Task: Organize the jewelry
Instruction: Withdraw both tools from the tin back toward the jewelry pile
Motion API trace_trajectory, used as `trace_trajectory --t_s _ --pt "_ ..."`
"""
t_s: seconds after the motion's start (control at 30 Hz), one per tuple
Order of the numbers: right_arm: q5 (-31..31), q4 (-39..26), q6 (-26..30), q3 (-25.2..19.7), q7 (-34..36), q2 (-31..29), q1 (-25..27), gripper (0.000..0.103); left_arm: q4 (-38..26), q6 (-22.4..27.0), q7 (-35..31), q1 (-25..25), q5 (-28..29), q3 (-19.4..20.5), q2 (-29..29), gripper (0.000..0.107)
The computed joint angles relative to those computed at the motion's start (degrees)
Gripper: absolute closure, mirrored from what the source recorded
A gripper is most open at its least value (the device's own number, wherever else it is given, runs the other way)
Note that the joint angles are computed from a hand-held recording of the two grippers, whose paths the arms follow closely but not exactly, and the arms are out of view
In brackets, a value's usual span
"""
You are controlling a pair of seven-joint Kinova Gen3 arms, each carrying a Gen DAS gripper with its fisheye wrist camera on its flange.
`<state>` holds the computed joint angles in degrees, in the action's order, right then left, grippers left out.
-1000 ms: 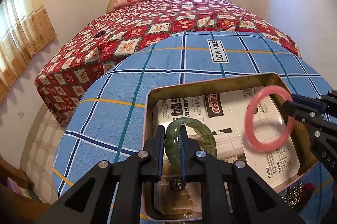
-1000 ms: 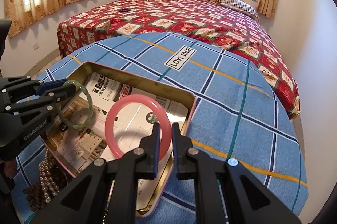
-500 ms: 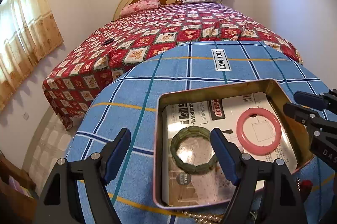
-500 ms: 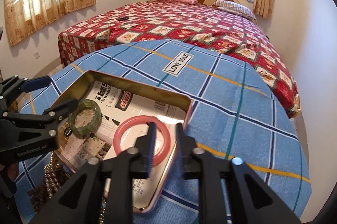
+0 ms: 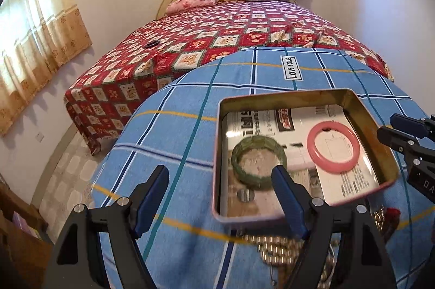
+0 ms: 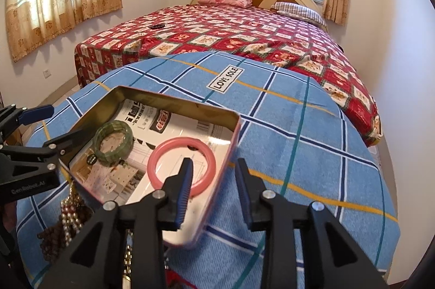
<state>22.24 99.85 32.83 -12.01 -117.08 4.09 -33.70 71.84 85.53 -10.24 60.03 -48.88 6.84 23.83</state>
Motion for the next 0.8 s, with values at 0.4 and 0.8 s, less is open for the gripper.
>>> trace_trajectory --t_s 0.4,0.8 --pt "1.11 8.13 -0.59 -3.46 -3.64 -6.42 1.89 0.056 -0.36 2.31 3.33 4.46 1.52 1.85 0.98 0.029" --pt "2.36 11.33 -1.46 -5.52 -6.21 -7.00 2.33 0.049 -0.19 -0.79 3.10 4.04 4.35 0.63 2.27 0.029"
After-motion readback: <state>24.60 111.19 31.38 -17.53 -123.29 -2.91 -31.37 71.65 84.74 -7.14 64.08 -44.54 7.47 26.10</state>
